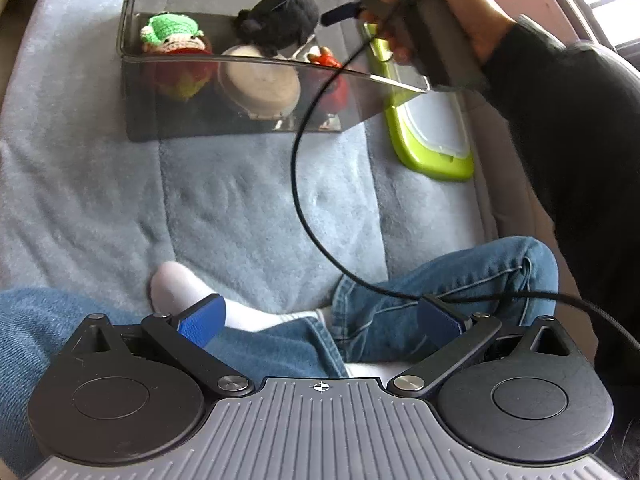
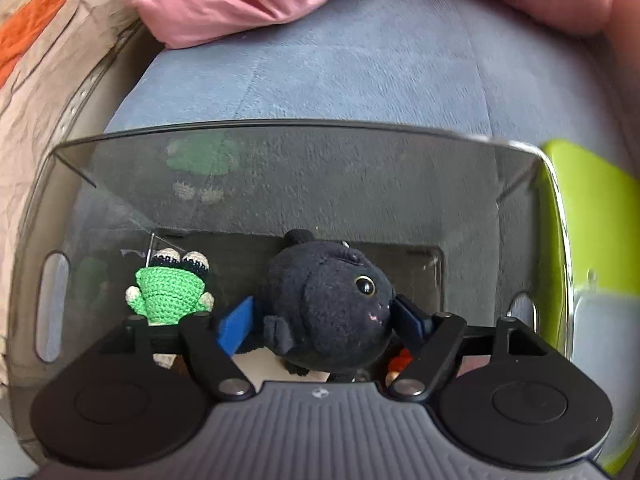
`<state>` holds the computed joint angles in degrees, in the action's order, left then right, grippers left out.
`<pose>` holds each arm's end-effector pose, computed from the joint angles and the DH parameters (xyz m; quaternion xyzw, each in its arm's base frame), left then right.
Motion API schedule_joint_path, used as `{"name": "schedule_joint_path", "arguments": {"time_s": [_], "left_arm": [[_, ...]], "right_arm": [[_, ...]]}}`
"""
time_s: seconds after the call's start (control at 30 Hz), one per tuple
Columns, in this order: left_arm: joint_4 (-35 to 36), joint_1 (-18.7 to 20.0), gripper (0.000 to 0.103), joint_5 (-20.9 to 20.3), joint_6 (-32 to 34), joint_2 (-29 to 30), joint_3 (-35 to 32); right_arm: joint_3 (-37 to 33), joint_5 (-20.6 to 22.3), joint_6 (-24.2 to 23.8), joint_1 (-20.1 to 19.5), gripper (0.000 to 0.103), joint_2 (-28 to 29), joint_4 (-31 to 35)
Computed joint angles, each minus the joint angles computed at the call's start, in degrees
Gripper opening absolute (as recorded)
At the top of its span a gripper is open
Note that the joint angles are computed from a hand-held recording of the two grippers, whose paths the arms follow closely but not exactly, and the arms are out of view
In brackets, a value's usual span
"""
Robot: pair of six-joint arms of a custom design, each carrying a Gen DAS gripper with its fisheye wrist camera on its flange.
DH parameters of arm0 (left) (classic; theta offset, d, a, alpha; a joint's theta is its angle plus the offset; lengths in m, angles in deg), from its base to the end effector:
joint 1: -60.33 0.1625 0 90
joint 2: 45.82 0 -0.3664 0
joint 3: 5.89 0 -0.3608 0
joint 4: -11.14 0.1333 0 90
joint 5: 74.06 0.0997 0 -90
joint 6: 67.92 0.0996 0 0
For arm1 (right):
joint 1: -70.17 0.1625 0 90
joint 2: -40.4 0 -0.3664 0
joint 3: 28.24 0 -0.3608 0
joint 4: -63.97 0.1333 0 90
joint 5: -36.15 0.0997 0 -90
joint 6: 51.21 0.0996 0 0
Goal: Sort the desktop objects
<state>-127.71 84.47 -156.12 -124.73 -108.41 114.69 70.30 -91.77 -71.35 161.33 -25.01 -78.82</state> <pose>-0.3438 -0.3152 0.0686 0.0840 0.9909 -0.0224 0.1028 0.0837 -0.5734 0.2580 0.1177 -0.9261 0.1065 0.3424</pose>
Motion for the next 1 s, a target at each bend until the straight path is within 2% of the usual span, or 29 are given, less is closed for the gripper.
{"name": "schedule_joint_path", "arguments": {"time_s": [0.2, 0.33, 0.4, 0.47, 0.5, 0.57, 0.6, 0.67, 0.7, 0.77, 0.83, 0.9, 1.0], "left_arm": [[1.82, 0.19, 0.103, 0.76, -0.79, 0.93, -1.22], [2.08, 0.27, 0.103, 2.78, -0.44, 0.11, -1.21], [-1.27, 0.72, 0.103, 7.8, 0.28, -2.7, 1.11], [-9.45, 1.94, 0.103, 14.17, 1.02, -5.73, 4.8], [-14.54, 2.71, 0.103, 17.27, 1.51, -6.85, 6.63], [-24.76, 5.15, 0.103, 22.6, 2.94, -7.22, 8.76], [-27.25, 6.92, 0.103, 23.53, 4.43, -6.5, 8.19], [-27.07, 11.14, 0.103, 22.1, 7.01, -4.42, 4.8], [-26.27, 13.7, 0.103, 20.68, 8.04, -2.67, 2.32], [-26.17, 17.65, 0.103, 17.26, 8.87, 0.19, -1.11], [-23.3, 21.38, 0.103, 14.04, 7.3, 2.9, -5.18], [-25.37, 23.69, 0.103, 11.09, 6.0, 5.09, -6.58], [-29.53, 26.21, 0.103, 5.95, 4.88, 8.16, -8.48]], "right_arm": [[4.32, 8.33, -1.45, -1.83, 0.077, -8.44, -0.49], [10.97, 16.13, -5.97, -4.18, 0.077, -17.6, -6.96], [16.0, 20.45, -10.34, -6.29, 0.08, -23.16, -14.58], [20.9, 26.66, -12.58, -10.36, 0.091, -28.19, -23.43], [22.57, 30.84, -12.81, -13.17, 0.091, -30.44, -25.37], [23.78, 39.98, -12.1, -20.02, 0.088, -34.16, -22.66], [22.89, 42.24, -10.31, -22.5, 0.084, -34.81, -19.01], [19.53, 45.9, -6.7, -25.73, 0.059, -34.4, -10.31], [17.6, 47.61, -4.61, -26.96, 0.056, -33.62, -6.35], [15.16, 51.94, -1.83, -29.25, 0.054, -31.98, -2.05], [13.3, 54.69, -2.48, -30.41, 0.054, -30.64, 1.2], [12.49, 55.77, -3.79, -30.74, 0.055, -29.98, 3.04], [12.37, 55.0, -6.1, -30.02, 0.055, -29.94, 3.68]]}}
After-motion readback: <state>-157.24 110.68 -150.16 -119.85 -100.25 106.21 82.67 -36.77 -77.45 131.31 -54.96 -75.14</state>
